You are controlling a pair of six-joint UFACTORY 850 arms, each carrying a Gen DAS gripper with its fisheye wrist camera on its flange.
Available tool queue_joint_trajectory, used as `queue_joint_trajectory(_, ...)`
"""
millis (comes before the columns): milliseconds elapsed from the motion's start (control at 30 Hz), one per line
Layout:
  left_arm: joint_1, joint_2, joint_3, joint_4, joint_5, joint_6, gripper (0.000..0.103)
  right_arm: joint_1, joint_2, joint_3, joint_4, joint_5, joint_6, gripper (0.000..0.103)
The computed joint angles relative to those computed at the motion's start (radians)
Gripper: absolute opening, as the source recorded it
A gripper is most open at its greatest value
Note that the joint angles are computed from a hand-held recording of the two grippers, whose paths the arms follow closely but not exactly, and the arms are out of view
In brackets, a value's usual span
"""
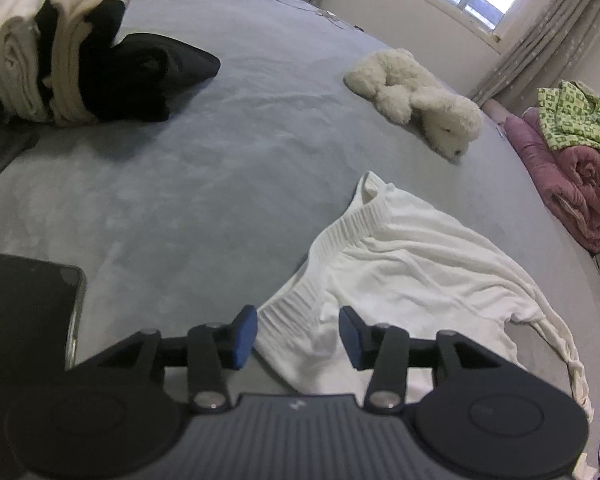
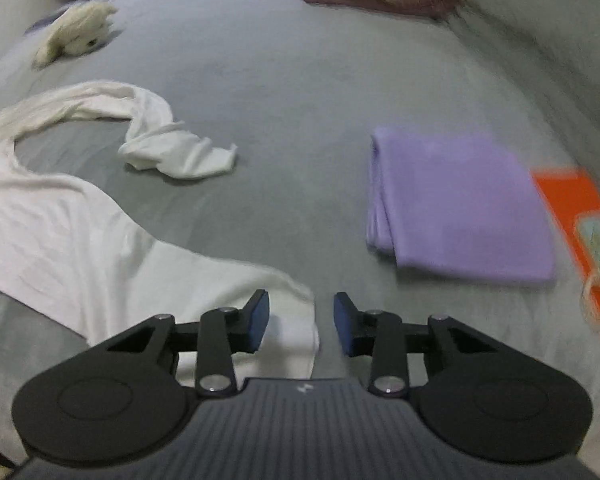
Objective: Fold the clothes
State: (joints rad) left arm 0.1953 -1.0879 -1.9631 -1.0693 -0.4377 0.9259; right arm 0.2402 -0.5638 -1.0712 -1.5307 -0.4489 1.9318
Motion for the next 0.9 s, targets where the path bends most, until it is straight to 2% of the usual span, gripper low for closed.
queue_joint_trajectory(33,-0.003,0.002,0.003,0.004,0.010,0.007,0.046,0.000,-0.012,-0.013,0.038,0.000,-0.058,0.036)
queue_joint_trajectory(133,-0.014,0.016,0.027,-0.002,0.045,0.053,0.046,-0.012,-0.050,-0.056,0.188,0.026,-0.259,0.011)
queue_joint_trajectory(200,-0.020,0.026,0.045,-0.025,0.069,0.108,0.046,-0.007,-0.068,-0.074,0.219,0.006,-0.322,0.000)
queue_joint_trajectory(333,-0.037,0.051,0.087,-0.100,0.138,0.262,0.046,0.013,-0.083,-0.088,0.197,-0.056,-0.345,0.000)
queue_joint_trajectory(467,-0.051,0.073,0.125,-0.215,0.196,0.443,0.046,0.043,-0.095,-0.100,0.150,-0.215,-0.289,0.000)
queue_joint_trajectory(567,-0.060,0.082,0.143,-0.288,0.226,0.548,0.046,0.046,-0.110,-0.123,0.178,-0.296,-0.291,0.000)
queue_joint_trajectory(733,-0.070,0.092,0.162,-0.367,0.254,0.648,0.046,0.044,-0.202,-0.218,0.295,-0.378,-0.457,0.000)
queue_joint_trajectory(900,-0.077,0.097,0.174,-0.402,0.274,0.695,0.046,0.042,-0.279,-0.298,0.331,-0.451,-0.521,0.000)
